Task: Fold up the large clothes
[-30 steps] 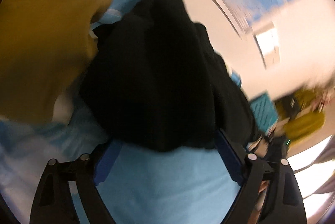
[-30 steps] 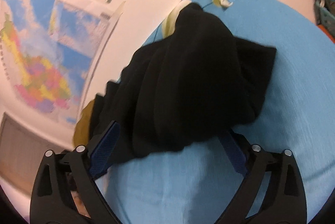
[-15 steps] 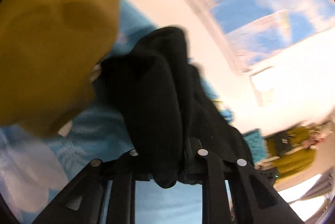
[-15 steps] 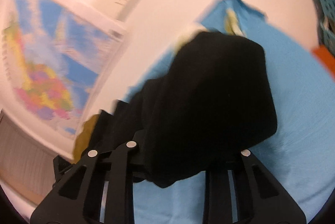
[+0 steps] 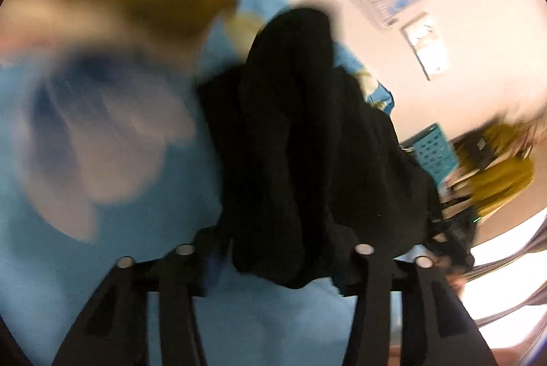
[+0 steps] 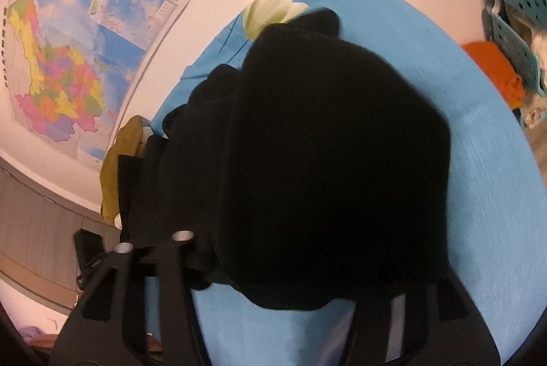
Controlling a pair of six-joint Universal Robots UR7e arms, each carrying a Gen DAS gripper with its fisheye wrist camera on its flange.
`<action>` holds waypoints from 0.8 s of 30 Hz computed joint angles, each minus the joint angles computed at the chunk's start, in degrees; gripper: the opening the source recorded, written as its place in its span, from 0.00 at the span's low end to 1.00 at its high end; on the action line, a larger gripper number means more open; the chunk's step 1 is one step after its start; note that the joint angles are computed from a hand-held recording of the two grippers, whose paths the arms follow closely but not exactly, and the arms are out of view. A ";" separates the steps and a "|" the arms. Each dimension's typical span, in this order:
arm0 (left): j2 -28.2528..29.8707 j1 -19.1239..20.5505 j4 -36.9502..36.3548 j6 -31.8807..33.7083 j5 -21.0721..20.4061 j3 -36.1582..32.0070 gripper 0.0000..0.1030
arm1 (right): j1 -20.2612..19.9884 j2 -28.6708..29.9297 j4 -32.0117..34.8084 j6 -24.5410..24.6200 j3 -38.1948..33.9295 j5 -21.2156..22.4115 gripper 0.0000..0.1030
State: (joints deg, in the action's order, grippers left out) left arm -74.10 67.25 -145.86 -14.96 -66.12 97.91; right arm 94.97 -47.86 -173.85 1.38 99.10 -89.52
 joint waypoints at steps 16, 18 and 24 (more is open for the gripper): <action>6.26 -6.42 -5.31 21.68 24.53 -3.24 0.67 | 8.82 -4.68 -17.46 -16.72 7.07 -13.58 0.80; 6.69 -6.45 -5.38 21.51 24.57 -3.13 0.67 | 9.80 -2.24 -14.87 -18.73 4.01 -13.78 0.80; 7.42 -6.17 -3.85 21.44 23.83 -3.90 0.67 | 10.95 6.39 -5.48 -21.16 -7.03 -13.31 0.80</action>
State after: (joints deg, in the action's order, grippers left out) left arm -66.68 61.08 -149.71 6.48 -42.28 94.01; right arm 105.92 -41.48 -179.32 -19.79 92.06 -102.83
